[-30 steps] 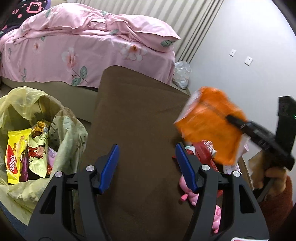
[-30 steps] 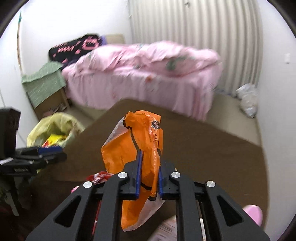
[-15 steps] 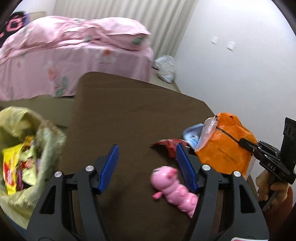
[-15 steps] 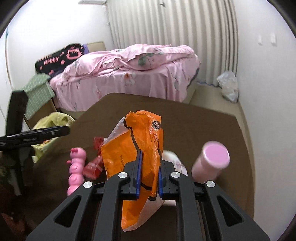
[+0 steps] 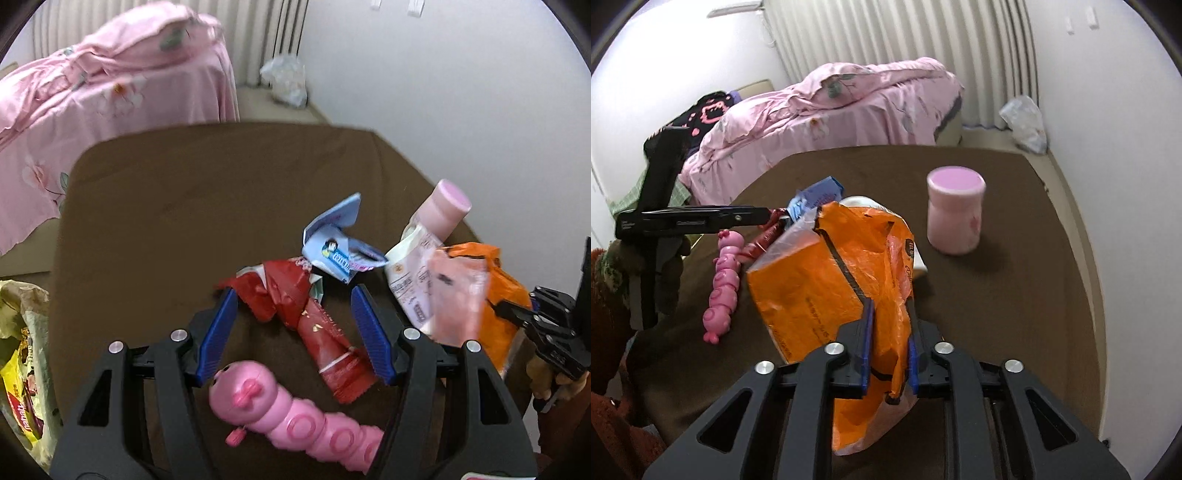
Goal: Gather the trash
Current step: 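Grasp the red wrapper with the left gripper while the right holds the orange bag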
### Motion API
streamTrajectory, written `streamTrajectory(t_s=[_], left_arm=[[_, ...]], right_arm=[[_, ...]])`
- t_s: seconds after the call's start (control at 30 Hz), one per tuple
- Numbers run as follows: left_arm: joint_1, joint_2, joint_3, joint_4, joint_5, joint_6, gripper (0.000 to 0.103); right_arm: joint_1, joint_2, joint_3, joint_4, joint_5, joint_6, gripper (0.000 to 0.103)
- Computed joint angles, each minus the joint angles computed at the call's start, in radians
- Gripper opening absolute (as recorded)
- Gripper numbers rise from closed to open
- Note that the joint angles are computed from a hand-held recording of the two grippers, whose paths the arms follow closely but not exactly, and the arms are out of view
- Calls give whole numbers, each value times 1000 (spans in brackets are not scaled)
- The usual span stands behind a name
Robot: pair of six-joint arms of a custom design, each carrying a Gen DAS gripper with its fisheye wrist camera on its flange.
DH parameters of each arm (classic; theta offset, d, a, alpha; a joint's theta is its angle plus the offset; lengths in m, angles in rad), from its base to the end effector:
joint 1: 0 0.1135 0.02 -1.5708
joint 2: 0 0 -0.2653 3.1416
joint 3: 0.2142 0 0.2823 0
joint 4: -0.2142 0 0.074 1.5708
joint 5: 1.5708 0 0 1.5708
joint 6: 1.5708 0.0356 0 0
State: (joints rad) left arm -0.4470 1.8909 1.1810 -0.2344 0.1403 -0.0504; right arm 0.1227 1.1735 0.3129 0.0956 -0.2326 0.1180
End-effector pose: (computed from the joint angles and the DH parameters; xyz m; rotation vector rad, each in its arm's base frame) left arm 0.3728 -0.1843 0.1425 0.5576 2.4813 -0.3759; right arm 0.2184 0.0352 0.1129 -0.1220 2.3398 0.3911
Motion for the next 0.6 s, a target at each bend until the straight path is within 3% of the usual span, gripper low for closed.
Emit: streamTrajectory(t_s=[0.07, 0.17, 0.2, 0.23, 0.3, 0.43, 0.6], left_arm=[[-19, 64, 75, -55, -72, -14, 61], [-5, 103, 105, -66, -74, -60, 55], [1, 94, 90, -49, -66, -72, 42], [12, 87, 82, -42, -45, -90, 36], [23, 60, 45, -11, -25, -112, 29], [24, -21, -35, 45, -34, -110, 28], [14, -110, -98, 74, -46, -112, 28]], right_arm=[[-15, -3, -23, 25, -14, 19, 32], [-26, -28, -52, 53, -34, 27, 48], [-29, -43, -60, 55, -44, 26, 53], [-35, -56, -69, 58, -56, 20, 58], [-35, -69, -74, 44, -59, 4, 59], [-9, -47, -54, -24, -30, -57, 60], [-5, -76, -49, -72, -11, -34, 60]])
